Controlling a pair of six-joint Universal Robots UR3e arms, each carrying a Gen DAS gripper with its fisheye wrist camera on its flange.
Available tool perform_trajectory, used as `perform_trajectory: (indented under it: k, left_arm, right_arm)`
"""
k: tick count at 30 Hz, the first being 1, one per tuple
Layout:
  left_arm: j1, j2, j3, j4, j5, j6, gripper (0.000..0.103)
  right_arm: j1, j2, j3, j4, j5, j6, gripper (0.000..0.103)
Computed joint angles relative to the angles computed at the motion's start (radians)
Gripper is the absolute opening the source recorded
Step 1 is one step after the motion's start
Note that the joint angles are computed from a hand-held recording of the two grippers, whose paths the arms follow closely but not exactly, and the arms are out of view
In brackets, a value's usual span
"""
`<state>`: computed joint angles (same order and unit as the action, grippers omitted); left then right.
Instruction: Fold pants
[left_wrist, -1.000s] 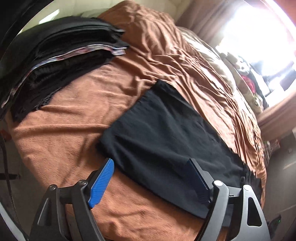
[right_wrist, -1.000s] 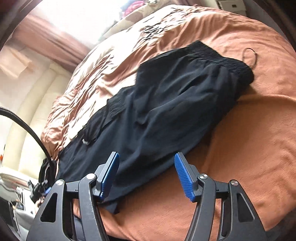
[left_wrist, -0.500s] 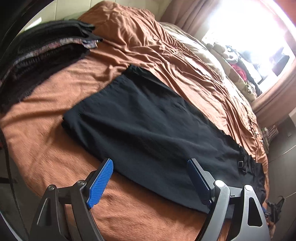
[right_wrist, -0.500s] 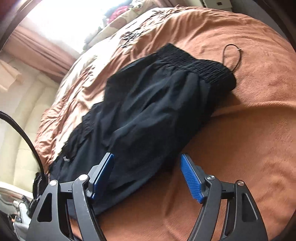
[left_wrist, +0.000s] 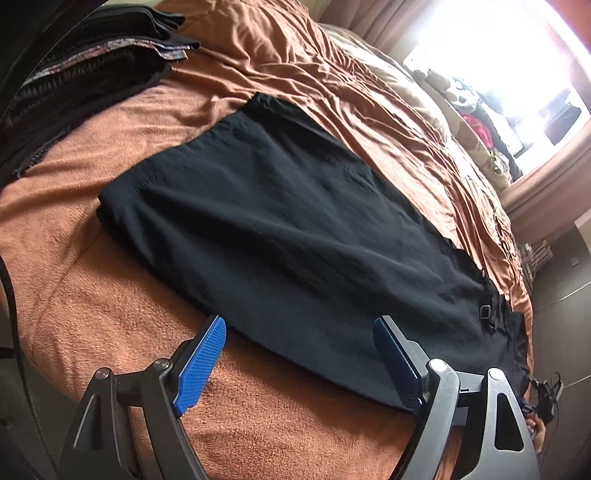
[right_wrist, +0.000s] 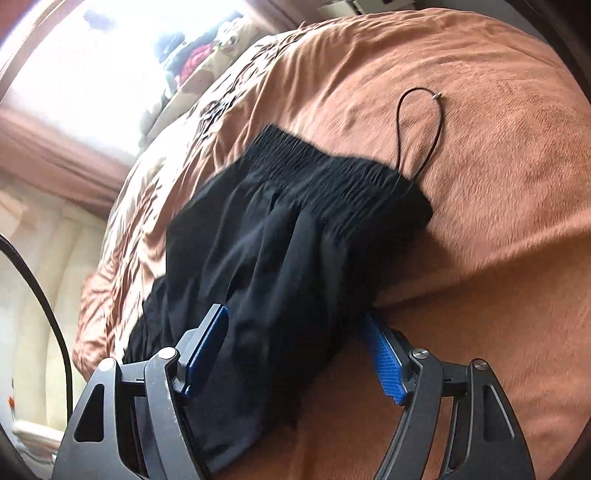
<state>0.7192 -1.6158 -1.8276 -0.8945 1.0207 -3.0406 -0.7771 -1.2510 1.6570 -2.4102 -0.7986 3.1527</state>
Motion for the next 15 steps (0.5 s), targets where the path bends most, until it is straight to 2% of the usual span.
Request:
perform_trajectory:
  k: [7, 9, 10, 12, 15]
  left_arm:
    - [0.010, 0.003, -0.018, 0.008, 0.024, 0.000, 0.084]
    - [0.017, -0.002, -0.022, 0.013, 0.032, -0.008, 0.083]
    - [0.020, -0.004, -0.023, 0.014, 0.032, -0.008, 0.083]
    - [0.020, -0.014, -0.026, 0.027, 0.043, -0.012, 0.078]
    - [0.011, -0.035, -0.018, 0.045, 0.072, -0.018, 0.072]
  right_arm:
    - [-0.056, 0.009, 0.050, -0.079, 0.052, 0.077, 0.060]
    - [-0.070, 0.017, 0.044, -0.086, 0.035, 0.096, 0.044]
    - [-0.076, 0.021, 0.044, -0.089, 0.038, 0.108, 0.039]
    - [-0.078, 0.009, 0.067, -0.115, 0.036, 0.122, 0.023]
    - [-0.096, -0.059, 0.154, -0.179, 0.039, 0.125, 0.017]
